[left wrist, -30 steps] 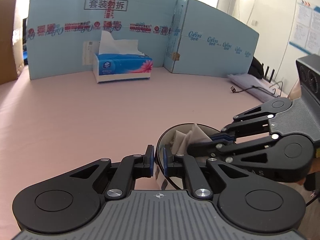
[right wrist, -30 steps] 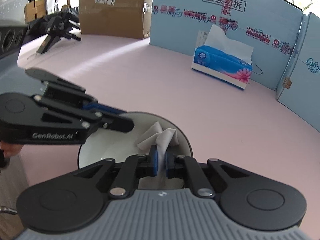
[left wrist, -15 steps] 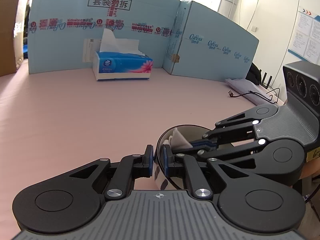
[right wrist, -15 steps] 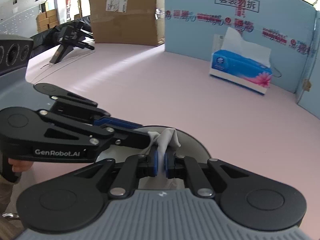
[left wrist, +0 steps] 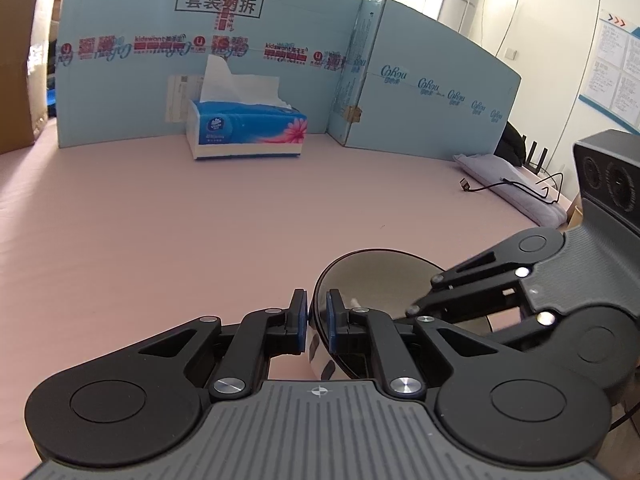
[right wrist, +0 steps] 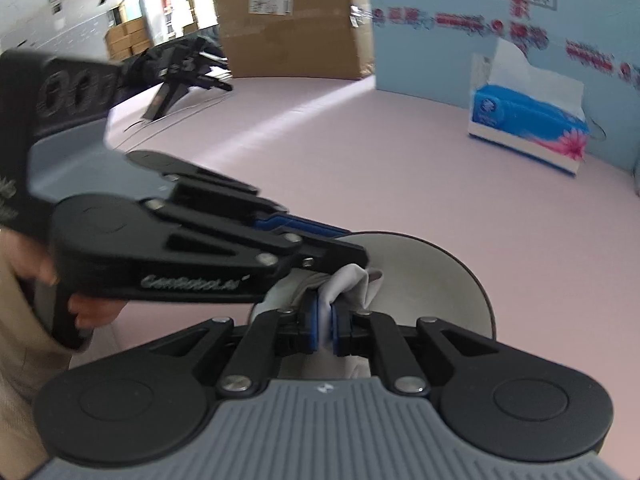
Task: Clean bowl
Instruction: 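Wipe the cloth around the bowl interior with the right tool while the left tool holds the rim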
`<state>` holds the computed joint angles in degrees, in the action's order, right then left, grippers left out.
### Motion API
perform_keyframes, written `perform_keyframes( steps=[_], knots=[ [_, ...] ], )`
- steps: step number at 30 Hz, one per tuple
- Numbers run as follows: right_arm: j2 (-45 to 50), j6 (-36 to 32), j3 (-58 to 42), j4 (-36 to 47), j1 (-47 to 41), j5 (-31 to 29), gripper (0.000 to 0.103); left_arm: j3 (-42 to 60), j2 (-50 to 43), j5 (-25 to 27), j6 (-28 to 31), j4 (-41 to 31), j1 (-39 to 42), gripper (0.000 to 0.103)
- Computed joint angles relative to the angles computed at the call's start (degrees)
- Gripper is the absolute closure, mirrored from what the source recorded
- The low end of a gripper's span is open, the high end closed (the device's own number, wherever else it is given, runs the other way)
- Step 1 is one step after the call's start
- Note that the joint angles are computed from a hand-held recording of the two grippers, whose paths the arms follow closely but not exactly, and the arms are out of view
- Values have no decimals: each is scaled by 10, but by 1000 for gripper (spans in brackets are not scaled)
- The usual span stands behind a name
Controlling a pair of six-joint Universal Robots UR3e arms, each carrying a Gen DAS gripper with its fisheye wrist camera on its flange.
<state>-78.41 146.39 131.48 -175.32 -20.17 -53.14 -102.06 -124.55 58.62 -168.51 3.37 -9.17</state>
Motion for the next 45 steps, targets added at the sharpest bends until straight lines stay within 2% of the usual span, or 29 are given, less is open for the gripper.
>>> perform_keyframes(
  steps=[4, 8, 12, 16, 24, 30, 36, 45],
  knots=[
    [17, 38, 5, -65, 24, -44, 95, -7, 4, 4, -3, 7, -1, 92],
    [46, 78, 9, -157, 60, -117, 95, -14, 6, 2, -12, 13, 1, 92],
    [61, 105, 17, -203, 62, -144, 95, -23, 10, 4, -16, 22, 1, 90],
    [55, 134, 33, -219, 33, -128, 96, -32, 14, 11, -11, 33, -2, 88],
    [14, 131, 88, -239, -8, -101, 96, -71, 42, 0, -13, 42, 7, 84],
    [31, 128, 82, -251, -8, -90, 96, -109, 67, 28, -23, 66, -5, 80],
    [49, 122, 70, -260, -9, -70, 96, -96, 61, 36, -6, 60, -11, 82],
    [69, 84, 23, -200, -1, -30, 95, -90, 60, 12, 20, 44, 1, 81]
  ],
)
